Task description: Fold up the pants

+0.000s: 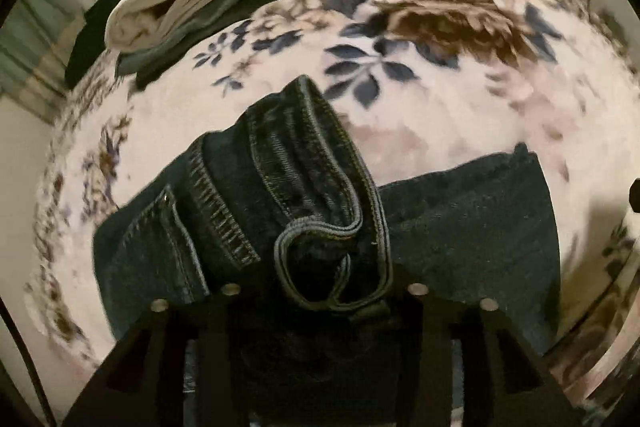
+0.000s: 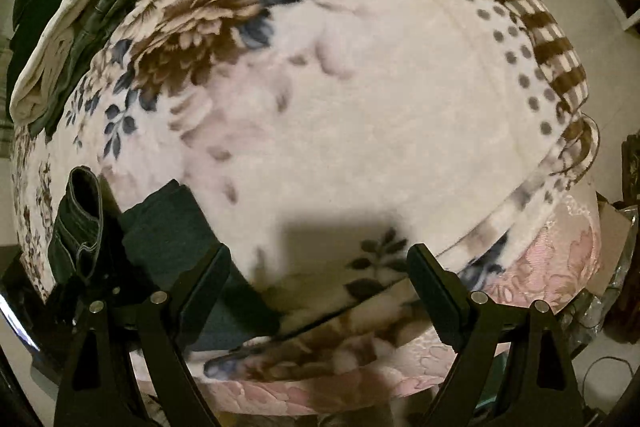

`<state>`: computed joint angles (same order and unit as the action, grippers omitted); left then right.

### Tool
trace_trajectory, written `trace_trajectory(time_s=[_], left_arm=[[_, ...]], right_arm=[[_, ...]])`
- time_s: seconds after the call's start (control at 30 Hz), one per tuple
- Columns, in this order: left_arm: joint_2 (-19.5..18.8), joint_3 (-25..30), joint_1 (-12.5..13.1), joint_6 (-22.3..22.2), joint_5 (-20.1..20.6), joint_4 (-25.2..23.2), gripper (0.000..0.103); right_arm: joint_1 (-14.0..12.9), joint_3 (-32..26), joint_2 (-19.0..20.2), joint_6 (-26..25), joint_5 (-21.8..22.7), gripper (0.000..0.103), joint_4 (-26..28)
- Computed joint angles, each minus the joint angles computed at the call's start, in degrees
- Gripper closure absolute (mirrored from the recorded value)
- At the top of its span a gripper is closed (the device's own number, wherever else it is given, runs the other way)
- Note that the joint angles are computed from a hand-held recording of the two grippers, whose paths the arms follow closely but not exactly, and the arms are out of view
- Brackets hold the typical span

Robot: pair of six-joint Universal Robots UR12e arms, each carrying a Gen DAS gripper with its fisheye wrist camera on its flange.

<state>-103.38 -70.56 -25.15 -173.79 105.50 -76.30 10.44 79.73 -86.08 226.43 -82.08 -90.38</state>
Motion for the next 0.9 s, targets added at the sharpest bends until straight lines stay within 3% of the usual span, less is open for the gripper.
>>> trace_trajectory(time_s=[0.07, 0.17, 0.27, 0.47, 0.67, 0.73, 0.77, 0.83, 0.87, 0.9], left_arm=[[0.3, 1.4, 0.3, -1.3, -0.8, -0.8, 0.047], [1.1, 3.4, 1.7, -4.5, -4.1, -2.1, 0.007], [2.0, 4.1, 2.1, -3.7, -0.6, -0.9, 0.006], [3.9, 0.7, 3.6, -0.4, 14.7, 1.1, 0.006], [4.9, -1.9, 8.7, -6.8, 16.5, -8.1, 0.006], [5.1, -2.5, 9.8, -8.8, 16.2, -10.5, 0.006], [5.1, -2.6, 10.5, -10.1, 15.1, -12.1, 0.006], [5.5, -2.9, 11.3, -12.2, 13.1, -13.4, 0.006], [5.7, -2.9, 11.6, -13.0, 12.5, -13.6, 0.006], [5.8, -3.1, 11.6, -13.5, 12.5, -13.6, 0.006]], right_arm=[[0.0, -0.2, -0.1, -0.5, 1.1, 0.011, -0.3], [0.8, -1.4, 0.8, -1.3, 4.2, 0.011, -2.5], [1.4, -2.8, 2.3, -3.3, 8.4, 0.011, -5.3], [3.3, -7.4, 8.3, -8.3, 17.9, 0.011, -9.2], [6.0, -11.6, 15.6, -10.5, 24.8, 0.010, -6.7], [7.2, -12.3, 16.3, -9.0, 21.9, 0.011, -7.7], [8.0, -13.0, 16.5, -9.0, 19.3, 0.015, -7.9], [9.1, -14.0, 16.6, -10.0, 16.2, 0.059, -8.2], [9.6, -14.6, 16.5, -10.8, 14.7, 0.064, -8.4], [10.2, -15.6, 16.5, -11.7, 12.1, 0.085, -7.7]])
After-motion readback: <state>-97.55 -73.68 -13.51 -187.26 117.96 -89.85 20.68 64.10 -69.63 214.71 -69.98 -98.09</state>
